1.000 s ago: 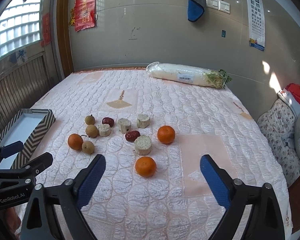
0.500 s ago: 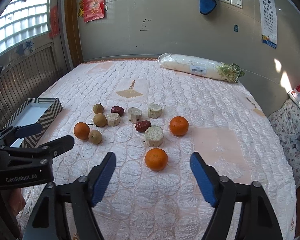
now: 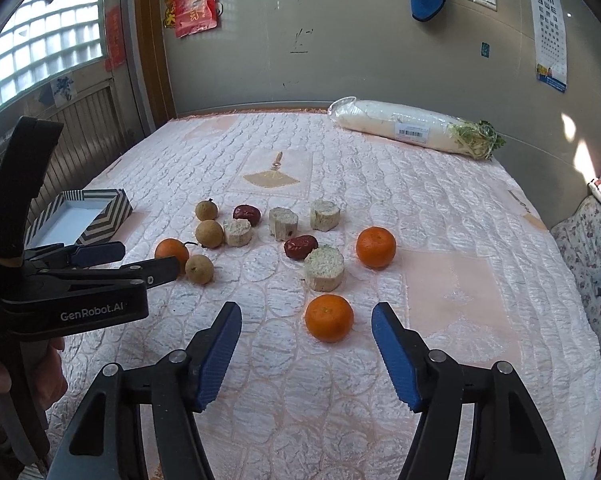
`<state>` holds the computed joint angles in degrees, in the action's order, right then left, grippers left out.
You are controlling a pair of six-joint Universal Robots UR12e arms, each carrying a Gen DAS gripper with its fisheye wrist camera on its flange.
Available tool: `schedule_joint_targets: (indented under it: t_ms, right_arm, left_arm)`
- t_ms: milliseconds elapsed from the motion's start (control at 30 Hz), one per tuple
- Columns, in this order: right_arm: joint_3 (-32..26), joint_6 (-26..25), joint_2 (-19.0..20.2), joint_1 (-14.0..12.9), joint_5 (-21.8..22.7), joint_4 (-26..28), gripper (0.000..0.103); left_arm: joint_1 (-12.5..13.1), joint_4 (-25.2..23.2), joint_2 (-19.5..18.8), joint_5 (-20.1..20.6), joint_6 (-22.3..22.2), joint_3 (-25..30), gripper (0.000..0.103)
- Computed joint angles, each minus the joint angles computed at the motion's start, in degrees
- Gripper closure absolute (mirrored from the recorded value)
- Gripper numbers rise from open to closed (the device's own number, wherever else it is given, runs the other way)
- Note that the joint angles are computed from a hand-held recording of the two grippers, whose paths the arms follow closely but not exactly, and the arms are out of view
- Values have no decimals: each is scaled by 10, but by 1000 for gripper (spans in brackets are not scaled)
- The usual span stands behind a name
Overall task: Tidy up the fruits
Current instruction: 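Grasp the large orange with the left tool while the right tool grasps a brown pear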
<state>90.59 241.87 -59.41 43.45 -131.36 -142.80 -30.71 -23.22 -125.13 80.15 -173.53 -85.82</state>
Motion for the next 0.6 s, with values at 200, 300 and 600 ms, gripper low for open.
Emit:
schedule_joint_targets:
  t_ms: [200, 300, 600]
  right_arm:
    - [3, 1, 0, -3, 7, -2, 37]
    - [3, 1, 1, -4, 8, -4, 37]
    - [8, -69, 14, -11, 54, -120, 37]
  left_arm:
    - [7, -34, -8, -27, -13, 15, 58]
    - [11, -36, -7, -49, -9, 13, 73]
    - [9, -4, 6, -11, -21, -6, 74]
